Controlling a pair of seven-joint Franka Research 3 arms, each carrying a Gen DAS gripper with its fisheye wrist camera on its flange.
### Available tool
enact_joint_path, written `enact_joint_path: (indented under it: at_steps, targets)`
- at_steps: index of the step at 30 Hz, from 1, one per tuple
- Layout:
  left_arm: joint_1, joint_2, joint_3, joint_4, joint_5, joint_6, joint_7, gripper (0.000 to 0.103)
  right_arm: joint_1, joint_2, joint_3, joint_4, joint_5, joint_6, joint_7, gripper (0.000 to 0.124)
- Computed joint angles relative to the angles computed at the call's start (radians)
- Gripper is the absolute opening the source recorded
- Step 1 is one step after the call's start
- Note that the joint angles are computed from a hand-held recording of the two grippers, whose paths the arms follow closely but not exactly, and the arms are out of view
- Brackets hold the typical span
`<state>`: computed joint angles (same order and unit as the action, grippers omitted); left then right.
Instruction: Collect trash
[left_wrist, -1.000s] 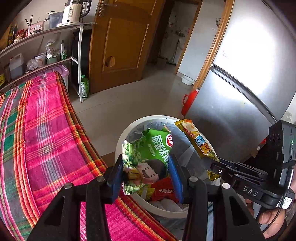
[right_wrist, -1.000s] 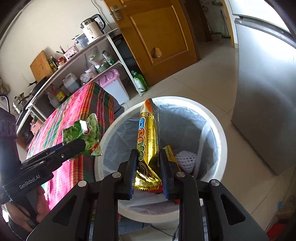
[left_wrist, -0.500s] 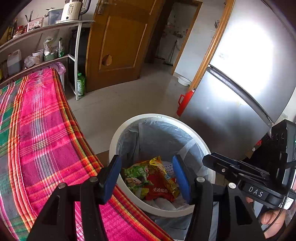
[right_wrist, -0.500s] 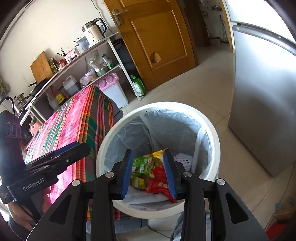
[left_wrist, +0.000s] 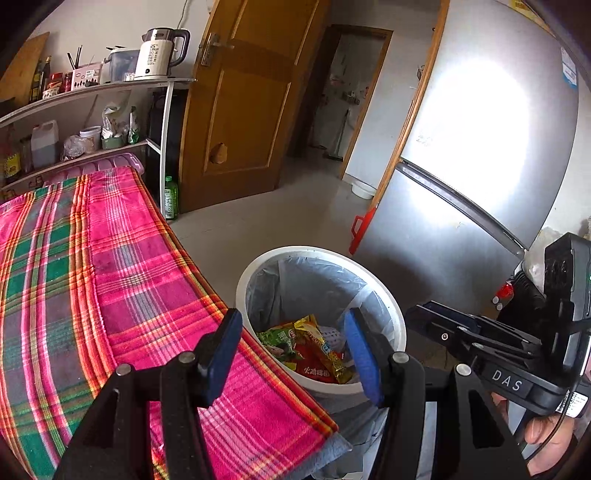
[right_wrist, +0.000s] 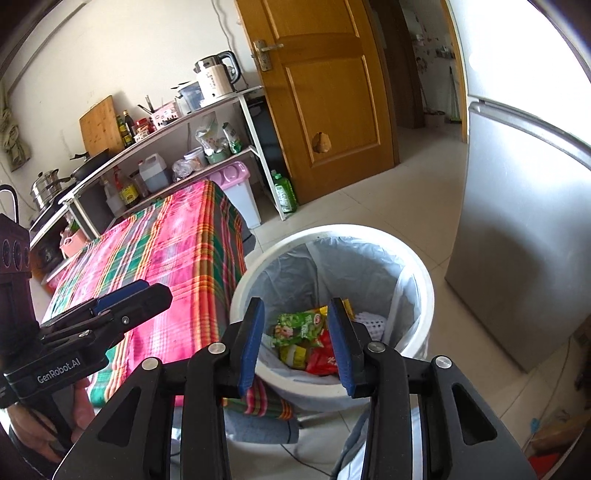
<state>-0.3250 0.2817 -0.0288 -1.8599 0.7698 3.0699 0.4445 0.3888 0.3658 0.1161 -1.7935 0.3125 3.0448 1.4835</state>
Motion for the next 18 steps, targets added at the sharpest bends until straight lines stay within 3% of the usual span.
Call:
enact_joint_path:
  at_steps: [3, 7, 11, 18]
  targets:
    - [-0.060, -0.047, 0.070, -0.041, 0.136, 0.006, -0.130, 0.060, 0.027, -0.031, -0.015, -0.050, -0.019, 0.039, 0.008, 0.041]
    - [-0.083, -0.106, 0.099, -0.086, 0.342, -0.015, -0.321, 0.060, 0.060, -0.063, -0.034, -0.101, -0.048, 0.066, 0.029, 0.042]
    - [-0.078, -0.158, 0.075, -0.129, 0.485, -0.099, -0.472, 0.060, 0.090, -0.089, -0.051, -0.146, -0.080, 0.097, 0.044, 0.042]
    - [-0.013, -0.217, -0.008, -0.205, 0.570, -0.159, -0.568, 0.060, 0.190, -0.118, -0.141, -0.208, -0.155, 0.146, 0.098, 0.043]
